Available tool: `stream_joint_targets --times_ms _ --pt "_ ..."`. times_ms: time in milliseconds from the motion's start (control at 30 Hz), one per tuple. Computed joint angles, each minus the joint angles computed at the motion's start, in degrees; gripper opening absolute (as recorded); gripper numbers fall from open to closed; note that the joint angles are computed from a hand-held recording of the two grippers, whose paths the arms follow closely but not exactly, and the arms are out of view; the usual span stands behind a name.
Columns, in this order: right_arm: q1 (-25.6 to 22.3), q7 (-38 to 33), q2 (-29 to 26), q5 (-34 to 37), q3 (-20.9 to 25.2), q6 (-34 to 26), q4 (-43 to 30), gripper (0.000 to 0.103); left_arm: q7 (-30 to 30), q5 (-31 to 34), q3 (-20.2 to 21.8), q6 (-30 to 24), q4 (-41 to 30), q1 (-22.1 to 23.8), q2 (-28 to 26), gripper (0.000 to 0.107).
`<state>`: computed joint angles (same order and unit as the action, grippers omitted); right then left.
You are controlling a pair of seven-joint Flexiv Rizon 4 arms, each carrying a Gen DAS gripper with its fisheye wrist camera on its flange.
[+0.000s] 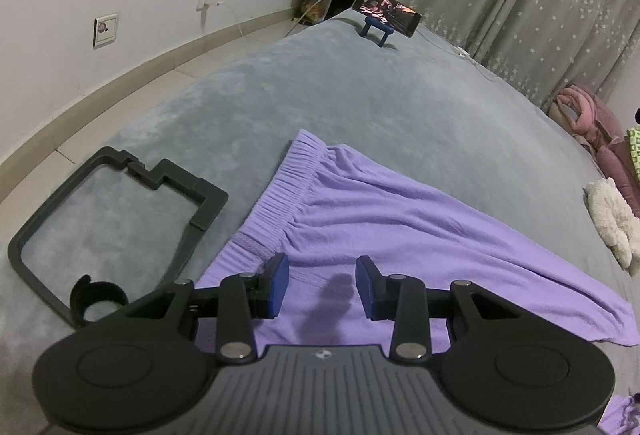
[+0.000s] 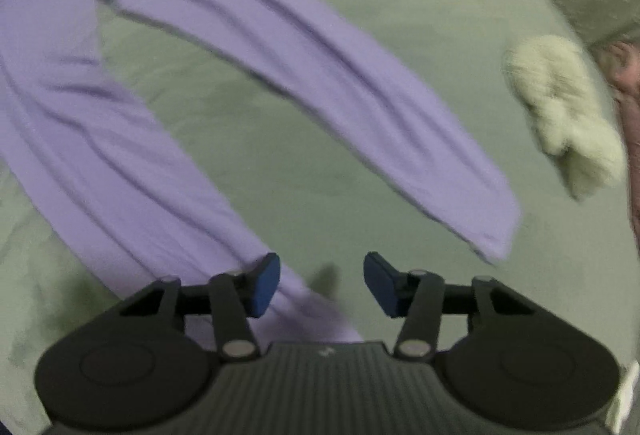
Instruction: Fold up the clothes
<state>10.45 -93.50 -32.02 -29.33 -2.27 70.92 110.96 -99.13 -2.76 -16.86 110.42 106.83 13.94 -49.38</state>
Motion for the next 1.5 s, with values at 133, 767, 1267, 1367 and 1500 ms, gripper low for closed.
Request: stream_joint_targets --times_ms 133,767,1267,1367,1500 --pt "-2.16 -1.50 -1.57 4.43 3.56 3.65 -1.41 0.046 0.07 -0.21 0.52 -0.07 -0.11 -0.62 0.12 0.035" --pt "-4.88 -18.41 -3.65 20.75 13.71 -0.24 -5.90 0.016 0.70 -0.30 0.13 -0.45 -0.32 -0.73 -0.12 0.035" --pt "3.14 -12.94 -2.83 17.52 6.16 5.25 -2.42 0.006 0.41 0.00 -0.79 -0.23 -0.28 0.21 -0.36 0.035" --pt "8.59 -5.00 -1.95 12.29 -1.77 10.93 0.94 0.006 0.01 -0.07 -0.46 0.36 -0.23 -0.13 -0.39 0.035" --pt "12.98 1.44 -2.35 6.69 -8.52 11.92 2.15 0.006 -0.59 -0.11 0.05 0.94 -0.17 -0.50 -0.38 0.035"
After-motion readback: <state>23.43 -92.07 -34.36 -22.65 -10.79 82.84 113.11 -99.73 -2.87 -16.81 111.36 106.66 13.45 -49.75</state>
